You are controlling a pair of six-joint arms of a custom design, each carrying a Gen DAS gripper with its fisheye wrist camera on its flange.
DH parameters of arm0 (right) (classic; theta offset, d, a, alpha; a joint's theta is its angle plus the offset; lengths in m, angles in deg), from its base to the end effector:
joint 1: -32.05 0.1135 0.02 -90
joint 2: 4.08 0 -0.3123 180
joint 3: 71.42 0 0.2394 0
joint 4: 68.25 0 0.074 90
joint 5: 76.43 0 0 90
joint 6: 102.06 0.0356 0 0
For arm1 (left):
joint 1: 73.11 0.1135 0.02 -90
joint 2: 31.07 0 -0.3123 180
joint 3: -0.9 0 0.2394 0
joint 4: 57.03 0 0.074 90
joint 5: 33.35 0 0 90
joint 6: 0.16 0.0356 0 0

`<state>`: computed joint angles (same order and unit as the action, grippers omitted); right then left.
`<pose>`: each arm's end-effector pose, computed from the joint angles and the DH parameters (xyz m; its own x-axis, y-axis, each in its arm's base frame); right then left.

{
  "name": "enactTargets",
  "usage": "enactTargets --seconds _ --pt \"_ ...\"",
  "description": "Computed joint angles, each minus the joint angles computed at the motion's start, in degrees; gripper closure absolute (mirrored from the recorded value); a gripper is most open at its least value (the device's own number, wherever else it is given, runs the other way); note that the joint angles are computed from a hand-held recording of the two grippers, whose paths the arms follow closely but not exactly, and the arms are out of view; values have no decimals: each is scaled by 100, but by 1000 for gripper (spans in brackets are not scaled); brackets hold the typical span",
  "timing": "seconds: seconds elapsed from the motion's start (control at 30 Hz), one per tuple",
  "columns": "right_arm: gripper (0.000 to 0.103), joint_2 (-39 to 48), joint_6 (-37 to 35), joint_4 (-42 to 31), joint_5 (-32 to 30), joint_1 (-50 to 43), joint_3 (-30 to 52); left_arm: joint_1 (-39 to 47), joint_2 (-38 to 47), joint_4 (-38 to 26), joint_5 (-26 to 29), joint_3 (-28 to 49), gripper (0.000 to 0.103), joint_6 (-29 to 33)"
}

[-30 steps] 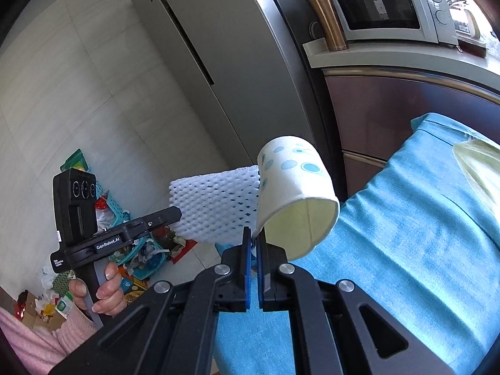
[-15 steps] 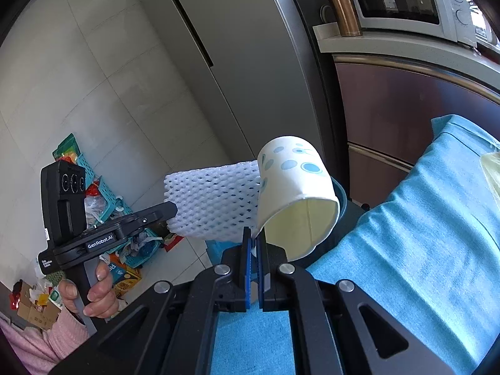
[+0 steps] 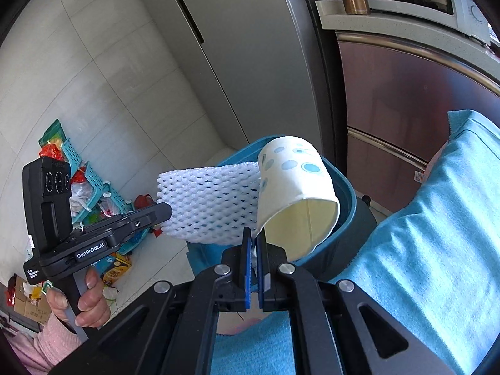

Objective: Collect trash
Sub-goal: 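Lower the foam net and dotted cup into the teal bin and open both tools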

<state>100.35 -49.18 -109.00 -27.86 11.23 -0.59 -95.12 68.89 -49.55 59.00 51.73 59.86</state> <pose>0.3116 -0.0933 0.1865 -0.7778 -0.1883 -0.5996 -0.4637 0.8159 0.3453 0.2892 -0.1185 0.1672 -0.7350 -0.2414 -0.6336 0.0411 0.9169 -0.3970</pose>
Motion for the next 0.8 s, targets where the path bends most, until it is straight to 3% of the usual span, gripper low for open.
enactTargets --seconds 0.8 --pt "97 634 555 -186 712 706 636 -132 943 -110 -160 642 90 -144"
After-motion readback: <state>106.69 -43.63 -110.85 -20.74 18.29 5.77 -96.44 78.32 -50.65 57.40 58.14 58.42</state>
